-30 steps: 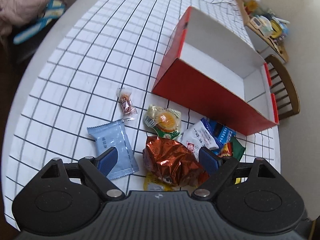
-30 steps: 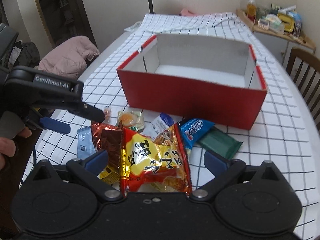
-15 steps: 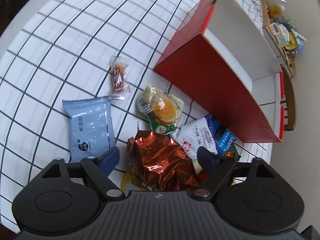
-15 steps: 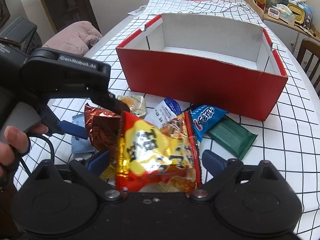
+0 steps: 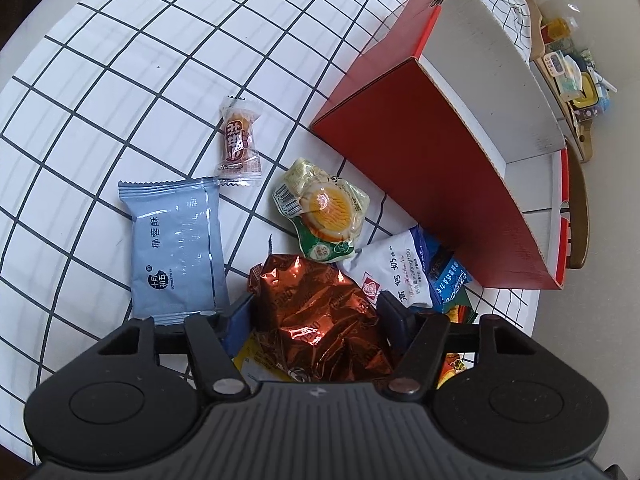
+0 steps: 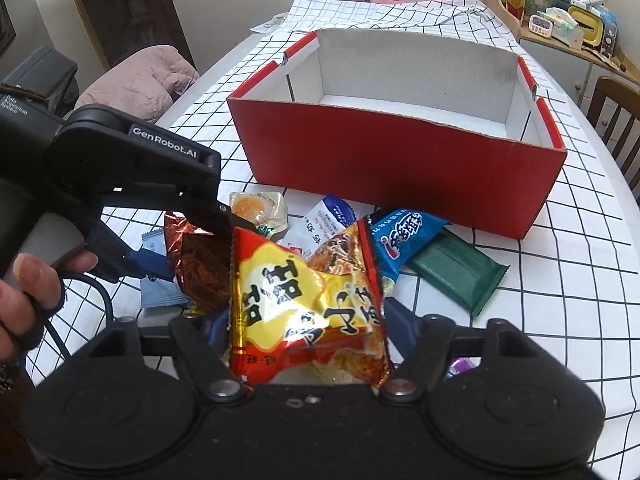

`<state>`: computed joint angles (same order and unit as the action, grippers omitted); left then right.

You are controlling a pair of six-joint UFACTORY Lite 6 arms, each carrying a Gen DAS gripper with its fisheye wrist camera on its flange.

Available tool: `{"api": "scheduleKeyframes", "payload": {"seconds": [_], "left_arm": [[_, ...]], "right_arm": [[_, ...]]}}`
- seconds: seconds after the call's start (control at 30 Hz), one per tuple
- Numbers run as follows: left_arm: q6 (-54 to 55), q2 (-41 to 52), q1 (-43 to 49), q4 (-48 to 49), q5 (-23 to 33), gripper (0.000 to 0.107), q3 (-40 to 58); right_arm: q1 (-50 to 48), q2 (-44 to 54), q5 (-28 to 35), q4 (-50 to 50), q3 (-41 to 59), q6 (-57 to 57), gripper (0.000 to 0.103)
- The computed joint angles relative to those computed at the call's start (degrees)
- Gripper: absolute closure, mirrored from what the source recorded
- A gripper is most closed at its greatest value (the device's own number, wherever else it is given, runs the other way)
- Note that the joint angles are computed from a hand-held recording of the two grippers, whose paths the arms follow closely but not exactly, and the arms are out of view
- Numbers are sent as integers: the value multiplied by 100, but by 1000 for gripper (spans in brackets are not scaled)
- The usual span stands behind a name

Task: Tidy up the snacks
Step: 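Carry the copper foil bag with the left tool while the right tool carries the chip bag into the box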

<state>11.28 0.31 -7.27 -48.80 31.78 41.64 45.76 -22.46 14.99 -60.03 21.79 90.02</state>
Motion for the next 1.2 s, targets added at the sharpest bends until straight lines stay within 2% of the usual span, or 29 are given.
{"api": "scheduleKeyframes", "payload": {"seconds": [0.07, 0.33, 0.53, 0.83, 1.2], "left_arm": [[-66, -52, -24, 64, -22, 47, -19], [190, -399, 15, -105, 66, 51, -131], [115, -903, 101, 86, 375, 51, -170], [-594, -1513, -131, 976, 688, 51, 323], [-2012, -1044, -1127, 3009, 642, 51, 1862]], "right_arm": [[7, -49, 25, 59, -16, -67, 36], [293, -379, 469, 174, -60, 18, 39], [439, -954, 912, 881, -119, -642, 39], [39, -1663, 1391, 1930, 172, -2076, 39], [-1436, -1268, 948, 2862, 1068, -4343, 39]]}}
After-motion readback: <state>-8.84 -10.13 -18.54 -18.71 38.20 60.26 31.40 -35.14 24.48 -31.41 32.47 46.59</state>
